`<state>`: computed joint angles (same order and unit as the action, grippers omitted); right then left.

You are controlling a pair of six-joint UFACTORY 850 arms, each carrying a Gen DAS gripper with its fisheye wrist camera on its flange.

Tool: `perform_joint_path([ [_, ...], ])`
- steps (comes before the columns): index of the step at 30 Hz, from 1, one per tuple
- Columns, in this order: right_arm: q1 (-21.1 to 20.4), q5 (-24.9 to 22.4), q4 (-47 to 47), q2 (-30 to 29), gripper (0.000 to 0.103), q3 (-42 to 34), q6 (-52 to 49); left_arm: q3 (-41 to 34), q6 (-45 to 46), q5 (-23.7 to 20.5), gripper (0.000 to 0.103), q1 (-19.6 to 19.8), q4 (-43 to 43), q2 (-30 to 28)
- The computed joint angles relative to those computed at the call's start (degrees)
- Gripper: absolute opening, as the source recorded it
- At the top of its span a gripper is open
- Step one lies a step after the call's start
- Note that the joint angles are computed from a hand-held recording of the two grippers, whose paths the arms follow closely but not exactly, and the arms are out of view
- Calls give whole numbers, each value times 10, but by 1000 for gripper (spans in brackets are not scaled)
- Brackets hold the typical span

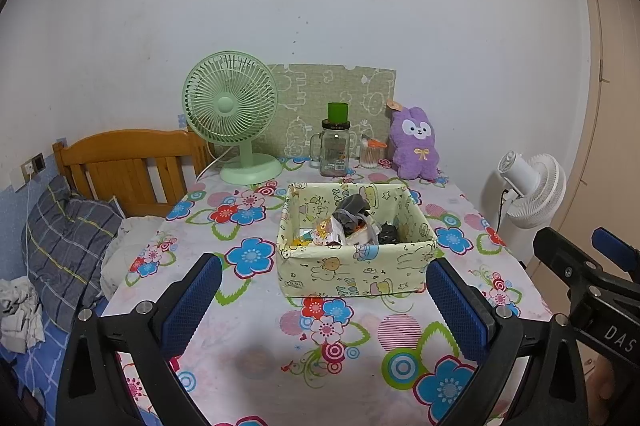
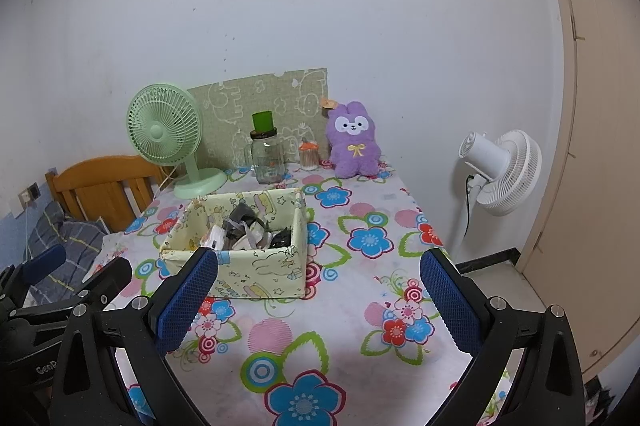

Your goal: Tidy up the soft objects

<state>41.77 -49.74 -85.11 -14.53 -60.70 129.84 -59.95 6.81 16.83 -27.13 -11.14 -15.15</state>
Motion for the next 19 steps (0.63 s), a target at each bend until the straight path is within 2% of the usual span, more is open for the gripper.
perform_joint_path([
  [19,0,0,0,-1,102,-1,-1,5,-8,1,103,3,7,5],
])
